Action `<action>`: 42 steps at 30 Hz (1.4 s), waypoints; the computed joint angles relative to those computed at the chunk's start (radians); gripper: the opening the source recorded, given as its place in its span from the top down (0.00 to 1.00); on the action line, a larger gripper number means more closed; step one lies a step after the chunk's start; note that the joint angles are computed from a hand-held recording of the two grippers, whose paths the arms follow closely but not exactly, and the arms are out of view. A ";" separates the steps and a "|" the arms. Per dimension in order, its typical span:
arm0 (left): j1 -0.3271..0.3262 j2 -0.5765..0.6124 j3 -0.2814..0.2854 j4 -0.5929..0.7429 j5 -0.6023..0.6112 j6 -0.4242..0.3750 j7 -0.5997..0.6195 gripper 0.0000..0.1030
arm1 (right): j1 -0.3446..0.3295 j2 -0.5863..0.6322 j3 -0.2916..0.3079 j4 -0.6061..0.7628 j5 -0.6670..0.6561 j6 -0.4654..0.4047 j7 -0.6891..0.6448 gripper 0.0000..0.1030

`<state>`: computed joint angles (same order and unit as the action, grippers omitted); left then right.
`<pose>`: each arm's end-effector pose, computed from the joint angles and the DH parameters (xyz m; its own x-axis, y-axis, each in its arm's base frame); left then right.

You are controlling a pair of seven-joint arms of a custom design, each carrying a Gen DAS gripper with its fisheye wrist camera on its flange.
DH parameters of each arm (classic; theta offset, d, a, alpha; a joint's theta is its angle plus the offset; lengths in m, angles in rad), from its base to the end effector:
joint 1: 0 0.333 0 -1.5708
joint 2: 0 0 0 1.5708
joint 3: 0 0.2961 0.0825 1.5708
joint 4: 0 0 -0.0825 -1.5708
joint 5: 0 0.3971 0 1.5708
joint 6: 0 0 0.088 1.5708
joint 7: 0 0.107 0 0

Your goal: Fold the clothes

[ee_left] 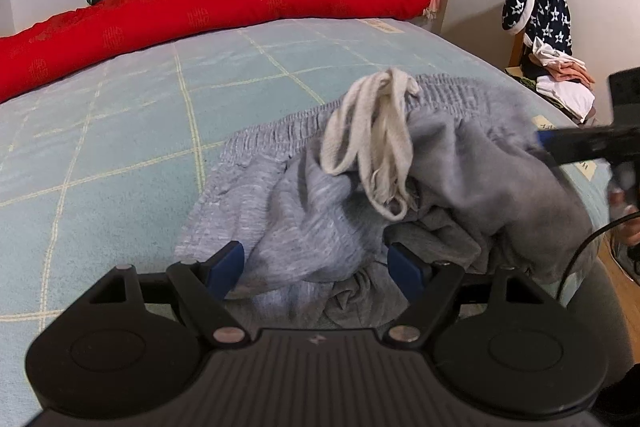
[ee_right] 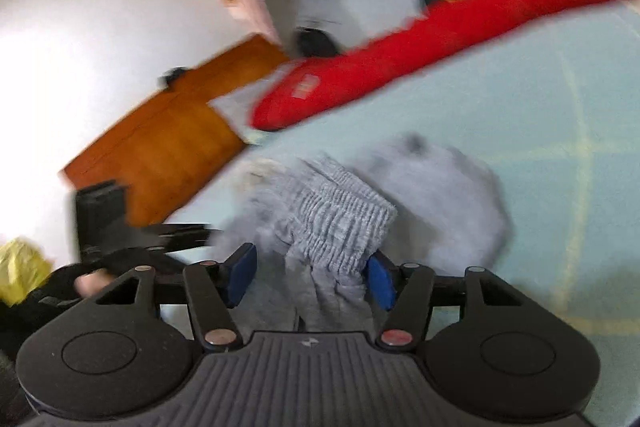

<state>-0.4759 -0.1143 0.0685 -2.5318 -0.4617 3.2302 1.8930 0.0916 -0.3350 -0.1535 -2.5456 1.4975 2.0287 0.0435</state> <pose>0.4796 -0.1597 0.3769 -0.2789 -0.9570 0.0795 -0.6845 0.1400 -0.7154 0.4496 0.0301 0.3913 0.6871 -0.4530 -0.5681 -0.6297 0.0187 -0.7766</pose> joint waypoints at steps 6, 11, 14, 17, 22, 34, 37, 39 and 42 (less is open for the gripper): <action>-0.078 -0.006 0.068 -0.002 -0.046 0.007 0.043 0.24 | 0.006 0.034 0.028 0.042 -0.010 0.046 -0.013 0.37; -0.186 -0.015 0.170 -0.004 -0.112 0.007 0.115 0.24 | 0.012 0.112 0.019 0.120 -0.009 0.018 0.043 0.37; -0.278 -0.020 0.257 0.002 -0.181 0.007 0.181 0.24 | 0.002 0.166 0.024 0.200 -0.075 -0.089 0.093 0.37; -0.384 -0.026 0.352 0.011 -0.272 0.010 0.275 0.24 | 0.007 0.134 0.074 0.231 -0.263 -0.021 0.065 0.36; -0.490 -0.025 0.446 0.035 -0.406 0.003 0.421 0.23 | 0.003 0.243 0.050 0.395 -0.336 -0.179 0.184 0.35; -0.504 -0.018 0.472 0.081 -0.609 -0.059 0.671 0.22 | -0.025 0.591 0.190 0.906 -0.623 -0.422 0.434 0.27; -0.436 -0.015 0.417 0.080 -0.563 -0.076 0.645 0.22 | 0.008 0.557 0.215 0.883 -0.715 -0.365 0.417 0.35; -0.406 -0.017 0.391 0.083 -0.563 -0.079 0.651 0.22 | 0.040 0.509 0.221 0.839 -0.791 -0.273 0.417 0.58; -0.412 -0.020 0.387 0.104 -0.663 -0.067 0.754 0.22 | 0.065 0.434 0.219 0.767 -0.858 -0.179 0.384 0.67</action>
